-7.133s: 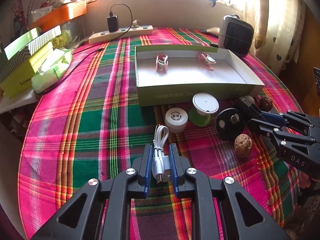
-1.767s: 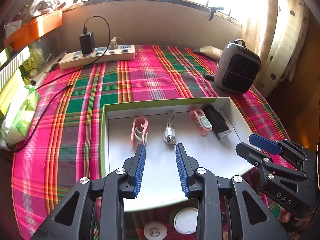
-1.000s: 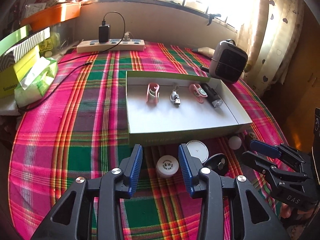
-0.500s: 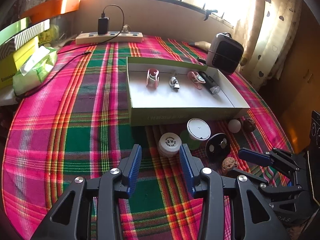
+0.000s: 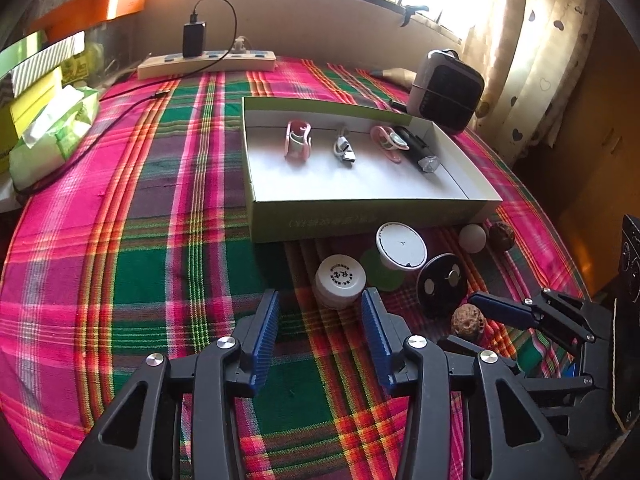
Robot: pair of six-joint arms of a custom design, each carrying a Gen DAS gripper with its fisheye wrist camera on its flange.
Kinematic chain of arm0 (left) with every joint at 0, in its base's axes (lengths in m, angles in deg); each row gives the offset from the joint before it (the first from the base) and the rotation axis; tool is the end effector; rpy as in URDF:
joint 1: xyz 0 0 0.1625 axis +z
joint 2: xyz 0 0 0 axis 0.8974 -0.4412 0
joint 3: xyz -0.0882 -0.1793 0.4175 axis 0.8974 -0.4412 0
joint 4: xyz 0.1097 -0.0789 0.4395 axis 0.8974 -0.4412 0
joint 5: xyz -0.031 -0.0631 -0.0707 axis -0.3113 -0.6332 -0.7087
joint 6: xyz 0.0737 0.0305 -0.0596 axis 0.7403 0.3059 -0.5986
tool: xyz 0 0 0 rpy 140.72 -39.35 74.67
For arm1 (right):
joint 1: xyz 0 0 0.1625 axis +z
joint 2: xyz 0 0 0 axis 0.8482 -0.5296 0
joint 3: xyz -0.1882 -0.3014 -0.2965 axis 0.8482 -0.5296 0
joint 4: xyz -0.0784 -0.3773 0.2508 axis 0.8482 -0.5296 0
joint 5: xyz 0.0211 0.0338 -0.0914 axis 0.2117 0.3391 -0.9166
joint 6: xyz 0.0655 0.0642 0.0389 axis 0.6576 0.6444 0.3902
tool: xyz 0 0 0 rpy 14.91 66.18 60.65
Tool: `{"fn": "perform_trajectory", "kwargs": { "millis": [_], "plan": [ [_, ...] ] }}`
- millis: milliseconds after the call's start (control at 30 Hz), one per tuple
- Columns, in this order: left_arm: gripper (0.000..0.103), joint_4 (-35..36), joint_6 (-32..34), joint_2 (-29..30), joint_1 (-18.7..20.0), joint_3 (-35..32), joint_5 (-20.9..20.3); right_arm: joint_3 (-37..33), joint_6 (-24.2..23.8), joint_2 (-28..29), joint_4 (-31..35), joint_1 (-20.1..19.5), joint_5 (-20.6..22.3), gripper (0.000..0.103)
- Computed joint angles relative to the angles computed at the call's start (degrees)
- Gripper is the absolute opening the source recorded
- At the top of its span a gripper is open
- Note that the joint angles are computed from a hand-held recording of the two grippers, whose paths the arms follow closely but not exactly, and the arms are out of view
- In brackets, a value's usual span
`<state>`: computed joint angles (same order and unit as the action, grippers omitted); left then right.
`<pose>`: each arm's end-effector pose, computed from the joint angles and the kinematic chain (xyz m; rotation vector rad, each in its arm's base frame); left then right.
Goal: Organize objects
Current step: 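Move right tool to a walnut while left tool approaches the small white puck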
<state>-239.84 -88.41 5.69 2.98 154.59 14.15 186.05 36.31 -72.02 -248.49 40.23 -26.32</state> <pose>-0.0041 -0.5300 0.1362 -0.0024 2.3696 -0.9721 0.1946 -0.5792 -0.0782 1.3458 -2.4133 0.3454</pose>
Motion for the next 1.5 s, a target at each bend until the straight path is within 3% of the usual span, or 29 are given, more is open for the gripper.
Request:
{"fn": "perform_trajectory", "kwargs": {
  "millis": [233,433,1133,1367,1500],
  "plan": [
    [0.042,1.11,1.28,0.4,0.22,-1.09,0.55,0.01,-0.81,0.4,-1.7,0.07,-0.69,0.046],
    [0.042,2.57,2.75,1.54,0.12,-2.46,2.23,0.18,-0.75,0.34,-2.94,-0.15,-0.96,0.033],
    [0.042,1.41,5.6,4.4,-0.23,-4.79,6.8,0.16,0.63,-0.94,-2.08,-1.08,-1.32,0.033],
    [0.027,1.63,4.22,4.43,-0.11,-5.1,7.74,-0.08,0.59,-1.22,-0.74,-1.17,-1.05,0.033],
    [0.026,1.79,3.34,4.33,-0.14,-5.01,8.03,-0.18,0.43,-1.34,-0.12,-1.31,-0.64,0.033]
  ]
}}
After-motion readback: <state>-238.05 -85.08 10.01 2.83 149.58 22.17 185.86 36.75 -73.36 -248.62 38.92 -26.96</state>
